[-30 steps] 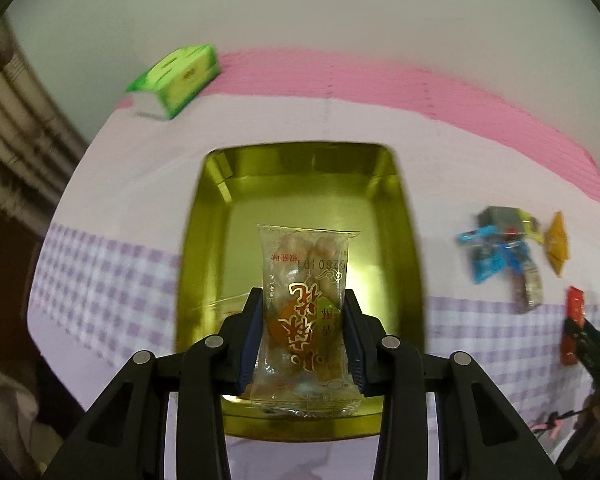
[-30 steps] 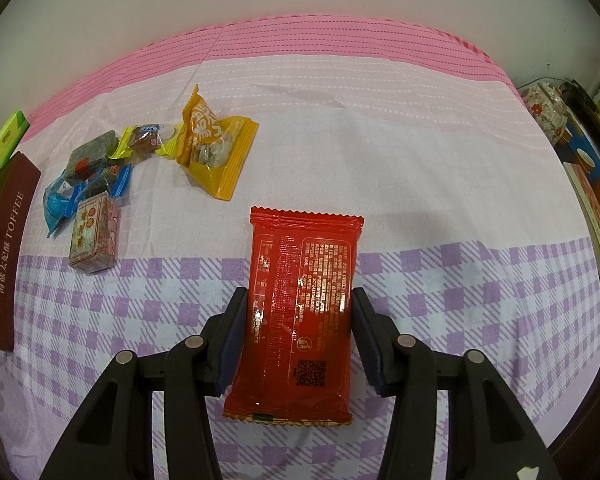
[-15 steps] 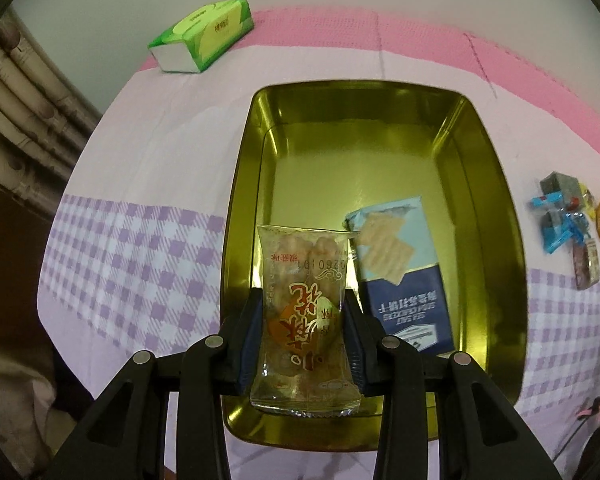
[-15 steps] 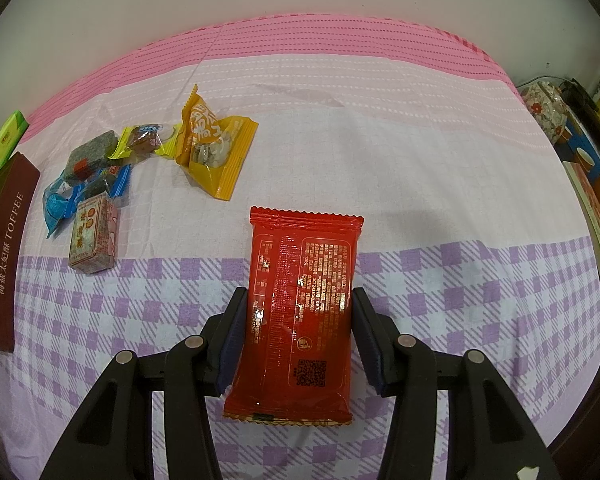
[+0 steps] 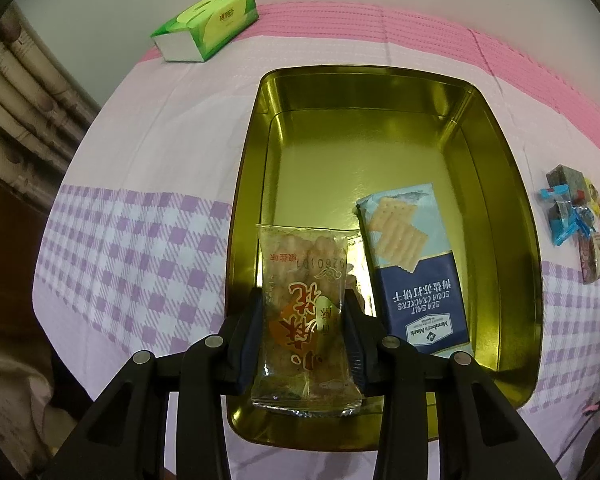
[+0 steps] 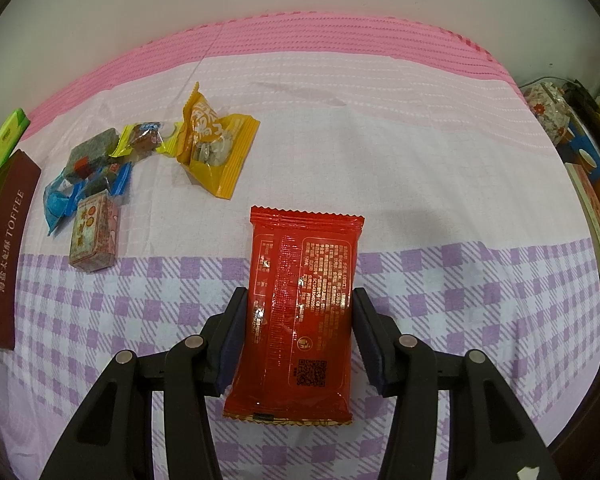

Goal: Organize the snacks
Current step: 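Carry the candy bag into the gold tray and lower it beside the crackers, then carry the red wrapped snack into the gold tray and open the right gripper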

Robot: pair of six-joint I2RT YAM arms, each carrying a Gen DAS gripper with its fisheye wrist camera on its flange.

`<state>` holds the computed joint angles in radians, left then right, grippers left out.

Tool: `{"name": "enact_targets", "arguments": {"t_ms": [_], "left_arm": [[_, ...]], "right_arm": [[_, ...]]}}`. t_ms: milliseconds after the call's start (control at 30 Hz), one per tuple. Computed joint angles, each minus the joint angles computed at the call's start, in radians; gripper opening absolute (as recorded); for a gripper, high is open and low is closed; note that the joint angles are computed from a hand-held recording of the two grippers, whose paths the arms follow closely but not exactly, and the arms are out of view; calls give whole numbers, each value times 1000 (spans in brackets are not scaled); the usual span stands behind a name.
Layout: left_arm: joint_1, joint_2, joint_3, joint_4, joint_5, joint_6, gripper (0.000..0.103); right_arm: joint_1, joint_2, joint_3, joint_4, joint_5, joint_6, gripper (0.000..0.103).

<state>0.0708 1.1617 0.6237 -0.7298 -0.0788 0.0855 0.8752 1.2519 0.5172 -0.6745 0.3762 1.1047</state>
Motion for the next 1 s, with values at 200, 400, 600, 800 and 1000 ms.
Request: {"name": "enact_targets", "arguments": {"t_ms": [200, 400, 600, 800, 1000], "left_arm": [[12, -21, -13, 9, 8, 11, 40], [41, -71, -10, -12, 36, 19, 48], [38, -122, -14, -21, 58, 25, 52], [49, -195, -32, -16, 81, 40, 61], [147, -249, -38, -9, 169, 89, 63]], "right_arm": [[-12, 4, 5, 0, -7, -12, 49], [-38, 7, 6, -1, -25, -33, 48], [-7, 22, 26, -35, -25, 20, 46], [41, 68, 68, -70, -15, 90, 43], [115, 102, 104, -119, 9, 201, 41]]}}
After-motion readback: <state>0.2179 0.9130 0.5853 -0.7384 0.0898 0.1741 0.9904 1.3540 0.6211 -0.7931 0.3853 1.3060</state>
